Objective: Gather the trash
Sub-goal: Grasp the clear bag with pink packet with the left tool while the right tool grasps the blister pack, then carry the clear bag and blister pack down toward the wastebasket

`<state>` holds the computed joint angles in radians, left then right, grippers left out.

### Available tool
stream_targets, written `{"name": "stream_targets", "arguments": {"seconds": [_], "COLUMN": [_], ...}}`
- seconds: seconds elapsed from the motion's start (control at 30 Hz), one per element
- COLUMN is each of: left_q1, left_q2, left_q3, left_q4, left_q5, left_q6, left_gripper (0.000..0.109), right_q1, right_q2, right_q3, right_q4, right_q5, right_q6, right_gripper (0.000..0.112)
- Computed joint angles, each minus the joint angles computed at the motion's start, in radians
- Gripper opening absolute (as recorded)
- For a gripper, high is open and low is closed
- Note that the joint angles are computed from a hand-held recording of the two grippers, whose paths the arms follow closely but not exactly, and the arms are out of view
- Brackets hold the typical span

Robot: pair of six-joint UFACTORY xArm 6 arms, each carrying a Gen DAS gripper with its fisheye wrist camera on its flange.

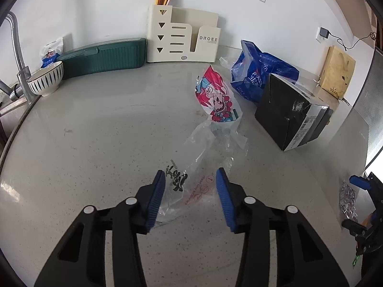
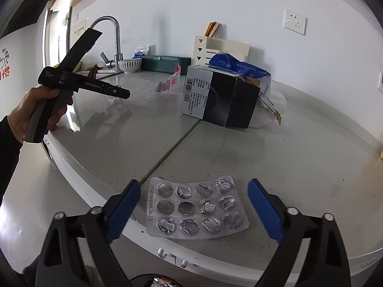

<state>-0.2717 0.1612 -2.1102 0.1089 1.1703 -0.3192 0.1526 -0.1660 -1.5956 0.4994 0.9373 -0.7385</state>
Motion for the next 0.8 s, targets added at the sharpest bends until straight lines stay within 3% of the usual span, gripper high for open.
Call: {"name": "stream_targets", "arguments": {"seconds": [0.03,0.13,0.2,0.23,0.3,0.43,0.5,0.63,0.8], "left_q1": [0.001,-0.002,-0.004,-0.003,-0.006,-0.016,-0.023,-0.036,-0.033], "left_q2": [0.003,-0.018,-0.042,-0.050,-0.064,-0.061,-0.047,-0.005,-0.023], "left_q3": [-0.005,0.028,0.062,0.070,0.085,0.069,0.046,-0.016,0.021], "left_q4": [-0.004,-0.009,-0.010,-0.013,-0.018,-0.019,-0.010,-0.003,-0.067], "left_q5": [0.004,-0.026,-0.061,-0.069,-0.085,-0.062,-0.048,-0.007,-0.051], "left_q6": [0.001,0.005,0.000,-0.002,0.005,0.019,0.023,0.028,0.038], "left_gripper": [0.034,0.025,0.018,0.015,0.012,0.012,0.012,0.003,0.002], "right_q1": [-0.005,-0.006,-0.006,-0.007,-0.008,-0.002,0.002,-0.002,-0.013], "right_q2": [0.004,0.004,-0.001,-0.001,-0.001,-0.009,-0.016,-0.019,-0.025], "right_q3": [-0.008,-0.009,-0.004,-0.005,-0.005,0.006,0.014,0.014,0.019], "right_q4": [0.012,-0.004,-0.008,-0.004,-0.008,-0.029,-0.043,-0.039,-0.020], "right_q5": [0.012,0.007,0.005,0.010,0.007,-0.008,-0.021,-0.014,-0.025], "right_q6": [0.001,0.009,0.010,0.009,0.011,0.015,0.019,0.022,0.020], "right_gripper": [0.073,0.069,0.054,0.053,0.039,0.034,0.023,0.023,0.020]}}
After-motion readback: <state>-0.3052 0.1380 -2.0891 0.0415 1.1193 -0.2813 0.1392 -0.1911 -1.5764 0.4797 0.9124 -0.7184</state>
